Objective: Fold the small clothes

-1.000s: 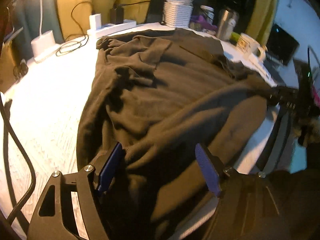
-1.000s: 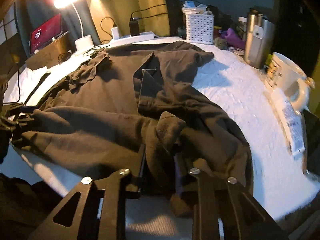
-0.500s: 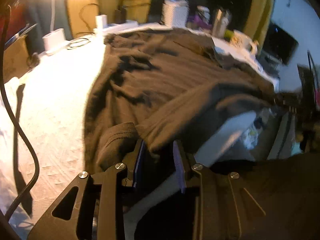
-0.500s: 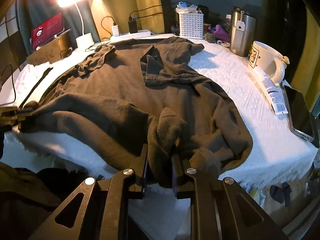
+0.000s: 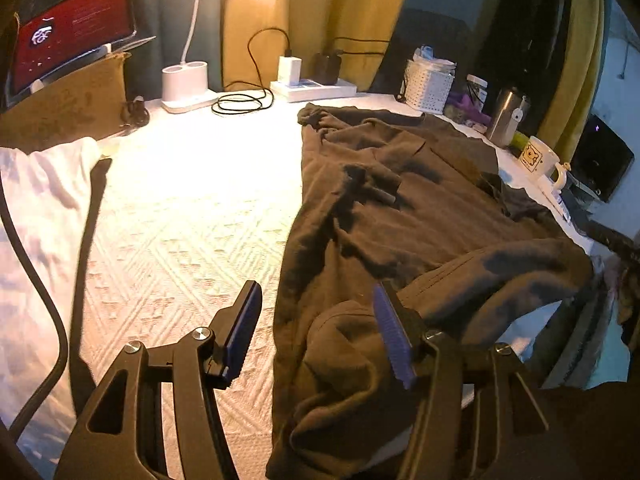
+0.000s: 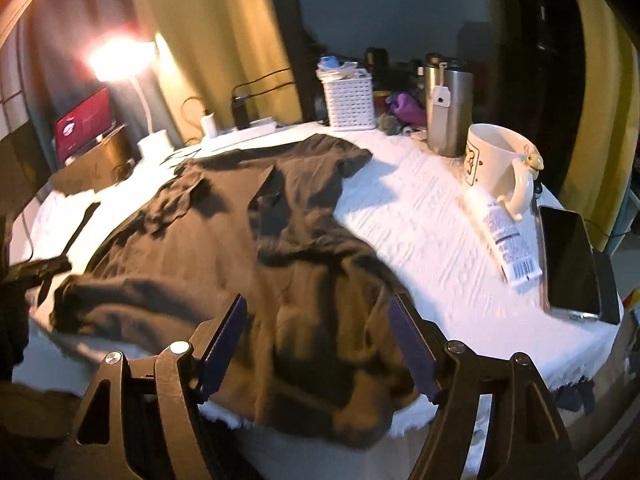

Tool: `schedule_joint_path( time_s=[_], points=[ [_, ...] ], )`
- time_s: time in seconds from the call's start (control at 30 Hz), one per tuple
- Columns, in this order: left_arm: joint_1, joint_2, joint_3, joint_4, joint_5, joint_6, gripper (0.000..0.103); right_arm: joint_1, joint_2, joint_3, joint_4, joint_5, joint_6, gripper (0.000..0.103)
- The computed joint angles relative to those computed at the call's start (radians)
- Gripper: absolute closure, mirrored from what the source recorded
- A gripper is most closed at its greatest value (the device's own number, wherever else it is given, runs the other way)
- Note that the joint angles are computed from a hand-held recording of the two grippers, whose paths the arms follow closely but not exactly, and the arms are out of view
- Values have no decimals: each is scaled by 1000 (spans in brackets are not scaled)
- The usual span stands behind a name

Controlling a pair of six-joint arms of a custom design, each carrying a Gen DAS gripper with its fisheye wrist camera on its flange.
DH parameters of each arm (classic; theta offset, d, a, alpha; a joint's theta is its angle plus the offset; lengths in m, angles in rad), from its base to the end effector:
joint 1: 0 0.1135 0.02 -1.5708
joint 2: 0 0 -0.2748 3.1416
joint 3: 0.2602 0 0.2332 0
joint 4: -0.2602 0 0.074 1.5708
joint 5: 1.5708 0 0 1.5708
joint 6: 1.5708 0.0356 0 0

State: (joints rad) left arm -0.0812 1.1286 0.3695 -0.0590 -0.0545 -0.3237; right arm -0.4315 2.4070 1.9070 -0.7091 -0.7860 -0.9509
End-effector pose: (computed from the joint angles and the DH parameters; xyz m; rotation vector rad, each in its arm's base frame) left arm 0.1816 -0.0128 0.1703 -0.3147 2.3702 -0.1261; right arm 0.4516 -0.1802 0.1496 -0.7701 2.2098 0.4733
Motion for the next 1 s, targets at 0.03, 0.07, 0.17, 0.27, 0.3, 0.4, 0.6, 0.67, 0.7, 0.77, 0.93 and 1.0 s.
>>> schedule_joint_path(
  time_s=[0.03, 0.07, 0.17, 0.27, 0.3, 0.4, 0.6, 0.67, 0.7, 0.77, 0.93, 1.0],
  points=[
    [-6, 11, 0, 5, 2, 1, 45, 13, 8, 7, 9, 10, 7, 34],
    [-20, 18, -2, 11, 3, 2, 45, 26, 13, 0, 21, 28, 1, 43],
    [-93, 53, -19, 40, -32, 0, 45, 57, 14, -58, 62, 112, -49, 59],
    [-175, 114, -33, 65, -95, -6, 45, 62, 13, -113, 67, 149, -100, 64],
    [-204, 138, -39, 78, -112, -9, 45, 61, 5, -146, 84, 155, -114, 64],
    [-266, 143, -57, 102, -187, -19, 45, 53, -18, -222, 142, 154, -125, 67],
    [-286, 128, -55, 99, -186, -9, 78, 36, -41, -226, 133, 131, -122, 88],
    [-306, 107, -48, 84, -216, -28, 86, 29, -53, -223, 134, 115, -110, 89],
    [-297, 82, -46, 73, -212, -41, 87, 25, -61, -222, 135, 106, -106, 89],
    [-280, 29, -34, 40, -208, -53, 87, 17, -76, -214, 132, 85, -98, 89],
    [-285, -58, 20, -37, -258, -41, 87, 6, -95, -175, 139, 41, -53, 89],
    [-285, -72, 41, -52, -274, -31, 87, 4, -98, -157, 141, 25, -36, 89]
  ],
)
